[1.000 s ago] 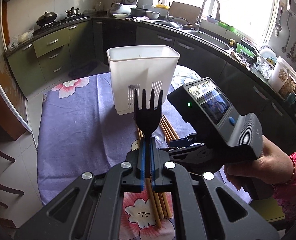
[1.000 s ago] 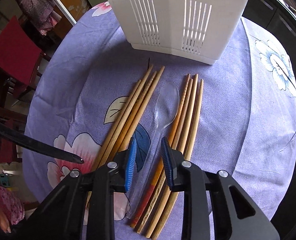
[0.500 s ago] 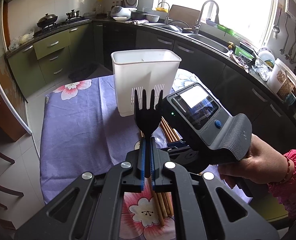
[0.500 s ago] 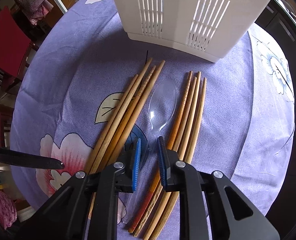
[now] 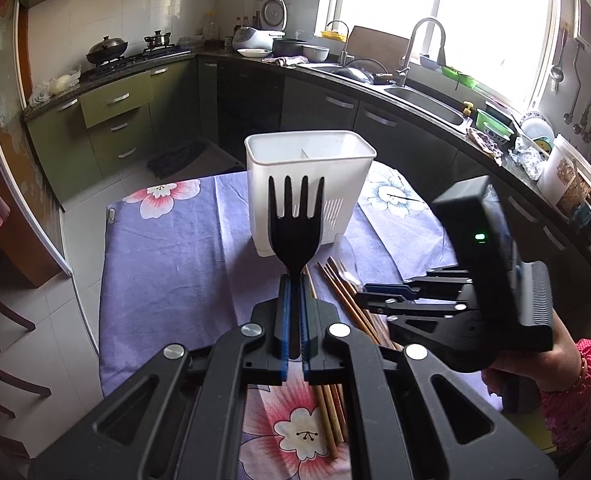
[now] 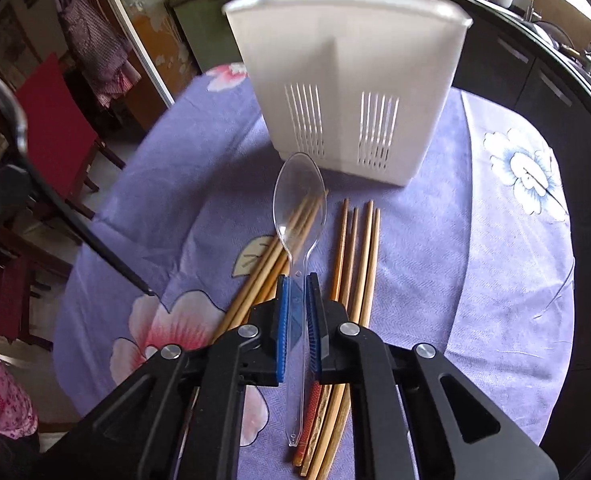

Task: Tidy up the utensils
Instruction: 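Lift the spoon into the white holder and open the right gripper while left holds fork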

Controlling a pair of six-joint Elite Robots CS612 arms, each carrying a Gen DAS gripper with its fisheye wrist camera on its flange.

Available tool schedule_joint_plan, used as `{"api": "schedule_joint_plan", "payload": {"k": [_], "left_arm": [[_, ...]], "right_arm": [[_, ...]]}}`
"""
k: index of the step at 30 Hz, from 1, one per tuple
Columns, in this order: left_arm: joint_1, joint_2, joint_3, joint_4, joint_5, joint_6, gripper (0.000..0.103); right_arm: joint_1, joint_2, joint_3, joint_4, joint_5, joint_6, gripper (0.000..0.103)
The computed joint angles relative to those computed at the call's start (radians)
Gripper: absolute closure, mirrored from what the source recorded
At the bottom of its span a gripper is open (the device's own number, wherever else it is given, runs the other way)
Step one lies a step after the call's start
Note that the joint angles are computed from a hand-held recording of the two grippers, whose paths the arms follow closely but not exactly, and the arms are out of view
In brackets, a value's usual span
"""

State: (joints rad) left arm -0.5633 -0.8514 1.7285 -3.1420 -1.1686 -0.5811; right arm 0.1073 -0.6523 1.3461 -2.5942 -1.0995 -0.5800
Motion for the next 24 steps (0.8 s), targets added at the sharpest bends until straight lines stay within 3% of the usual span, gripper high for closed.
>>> {"api": "schedule_joint_plan", "payload": {"k": [6, 11, 14, 18, 22, 24], "left_arm": [[0.002, -0.018, -0.017, -0.01, 0.039, 0.022, 0.099], [0.005, -0.026, -0.051, -0.024, 0.071, 0.048, 0.099], [0.01, -0.019, -0.083, -0.027, 0.083, 0.067, 0.099], [0.021, -0.004, -0.125, -0.003, 0.08, 0.075, 0.099], [0.032, 0.012, -0.152, 0.027, 0.069, 0.069, 0.099], [0.039, 0.02, -0.161, 0.044, 0.059, 0.062, 0.099]], "right_arm": [[-0.047, -0.056, 0.063, -0.229, 0.201, 0.071, 0.093], [-0.07, -0.034, 0.027, -0.537, 0.33, 0.279, 0.093], [-0.071, 0.007, -0.047, -0.671, 0.337, 0.406, 0.093], [-0.064, 0.059, -0.156, -0.694, 0.32, 0.493, 0.093], [-0.043, 0.129, -0.26, -0.782, 0.239, 0.557, 0.093], [-0.03, 0.171, -0.326, -0.774, 0.197, 0.562, 0.093]]}}
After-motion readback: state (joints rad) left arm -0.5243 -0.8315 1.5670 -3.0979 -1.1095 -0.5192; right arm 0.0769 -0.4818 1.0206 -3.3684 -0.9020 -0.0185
